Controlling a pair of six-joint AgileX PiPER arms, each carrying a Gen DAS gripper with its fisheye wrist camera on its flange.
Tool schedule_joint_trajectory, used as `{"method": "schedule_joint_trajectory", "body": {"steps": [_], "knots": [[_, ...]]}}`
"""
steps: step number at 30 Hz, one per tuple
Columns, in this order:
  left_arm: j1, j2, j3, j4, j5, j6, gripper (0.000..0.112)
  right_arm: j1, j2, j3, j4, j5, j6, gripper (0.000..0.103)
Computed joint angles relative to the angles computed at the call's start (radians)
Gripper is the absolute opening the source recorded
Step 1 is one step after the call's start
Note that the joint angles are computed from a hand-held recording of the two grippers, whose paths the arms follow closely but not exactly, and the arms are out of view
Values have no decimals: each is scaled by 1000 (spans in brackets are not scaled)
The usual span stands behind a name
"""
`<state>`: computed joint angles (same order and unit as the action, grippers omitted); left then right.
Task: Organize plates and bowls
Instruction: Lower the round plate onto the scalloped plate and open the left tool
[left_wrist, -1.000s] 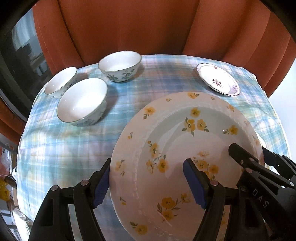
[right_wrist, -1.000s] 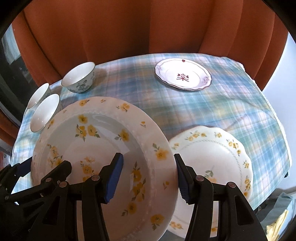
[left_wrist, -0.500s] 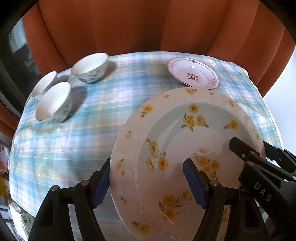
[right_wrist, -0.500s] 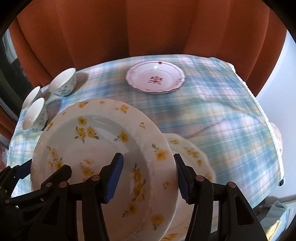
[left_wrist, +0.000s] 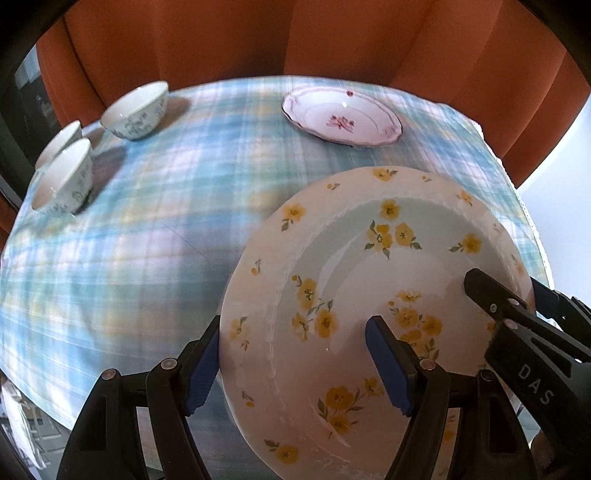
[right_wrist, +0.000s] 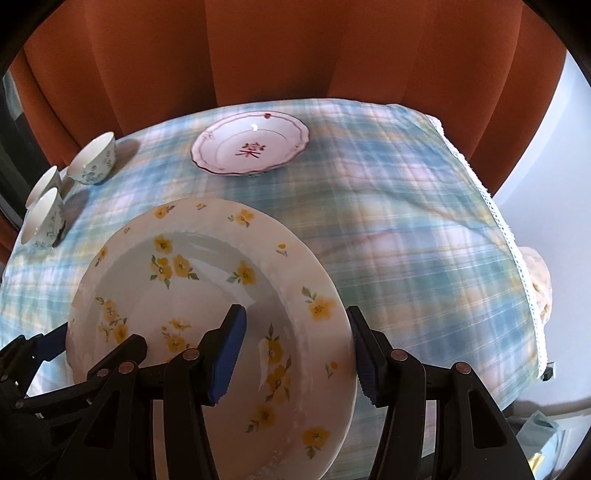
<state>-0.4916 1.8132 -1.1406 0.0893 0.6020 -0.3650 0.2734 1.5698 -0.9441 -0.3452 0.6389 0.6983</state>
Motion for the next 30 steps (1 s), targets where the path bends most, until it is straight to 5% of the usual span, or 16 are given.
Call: {"method": "schedule_joint_trajectory", "body": {"steps": [18,30], "knots": [[-59,92,8,18,-4,-130,78,-86,58,75,108,-86,-157,58],[-128,142,-73,247,110,-305,81,-126,101,78,208,-157,-231,58]]}}
